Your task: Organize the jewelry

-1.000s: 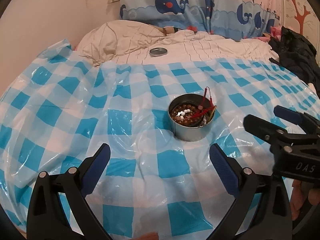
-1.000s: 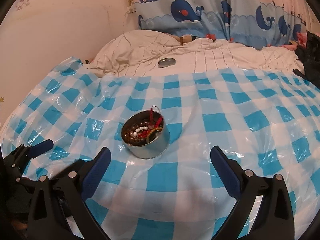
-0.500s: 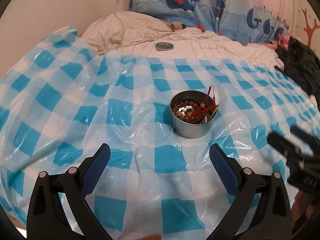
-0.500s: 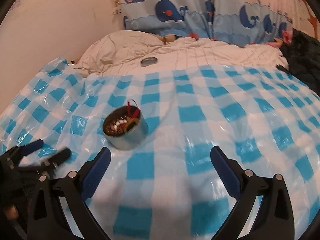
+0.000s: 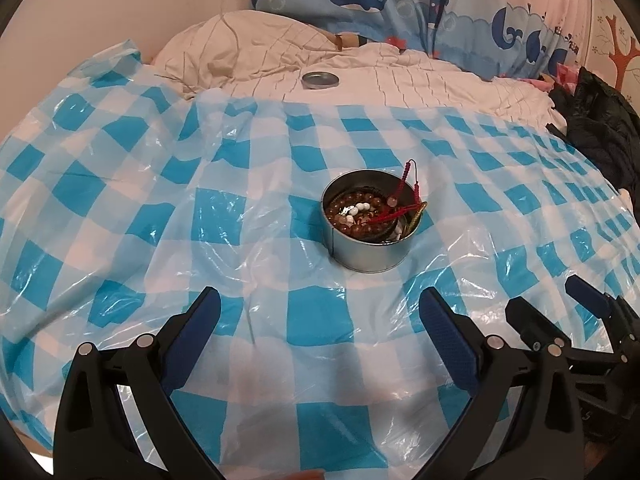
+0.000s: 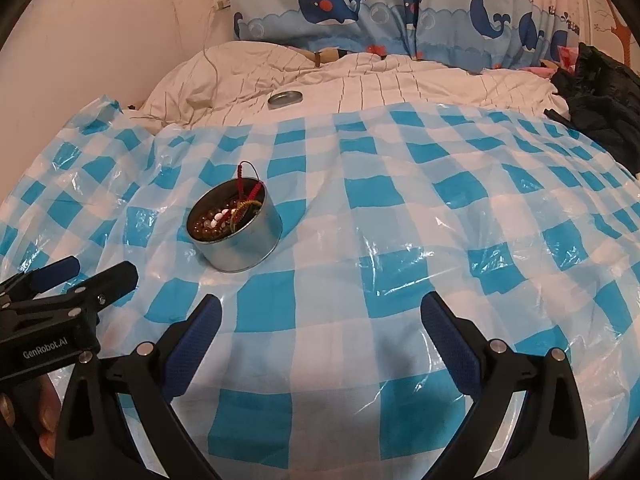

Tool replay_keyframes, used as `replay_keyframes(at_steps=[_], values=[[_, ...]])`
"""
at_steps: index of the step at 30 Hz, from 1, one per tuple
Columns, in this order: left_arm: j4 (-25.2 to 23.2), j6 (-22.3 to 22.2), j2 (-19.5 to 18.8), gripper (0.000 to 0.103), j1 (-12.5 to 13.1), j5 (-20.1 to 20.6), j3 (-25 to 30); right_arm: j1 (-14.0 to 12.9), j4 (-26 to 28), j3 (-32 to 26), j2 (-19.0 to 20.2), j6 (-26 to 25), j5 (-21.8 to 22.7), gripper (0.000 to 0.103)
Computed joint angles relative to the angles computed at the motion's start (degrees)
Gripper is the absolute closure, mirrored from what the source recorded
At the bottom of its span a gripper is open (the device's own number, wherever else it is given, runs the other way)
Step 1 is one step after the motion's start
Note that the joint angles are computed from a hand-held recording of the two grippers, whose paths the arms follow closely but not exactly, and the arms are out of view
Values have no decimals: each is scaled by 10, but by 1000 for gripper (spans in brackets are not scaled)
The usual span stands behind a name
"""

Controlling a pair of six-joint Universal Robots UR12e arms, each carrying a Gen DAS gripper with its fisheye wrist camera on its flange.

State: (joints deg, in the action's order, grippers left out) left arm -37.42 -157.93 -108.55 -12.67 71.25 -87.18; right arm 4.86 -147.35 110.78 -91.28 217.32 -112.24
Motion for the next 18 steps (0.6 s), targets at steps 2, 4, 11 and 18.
replay_keyframes(at_steps=[2,4,11,18], values=[[0,0,0,8,-2,1,0,-2,2,1,-1,4,4,7],[2,0,0,8,-3,6,0,-4,4,2,-1,7,7,7],[5,0,0,8,-3,2,2,-1,9,-1,4,2,8,7],[11,-2,0,8,-2,4,1,-1,11,-3,6,1,8,7]])
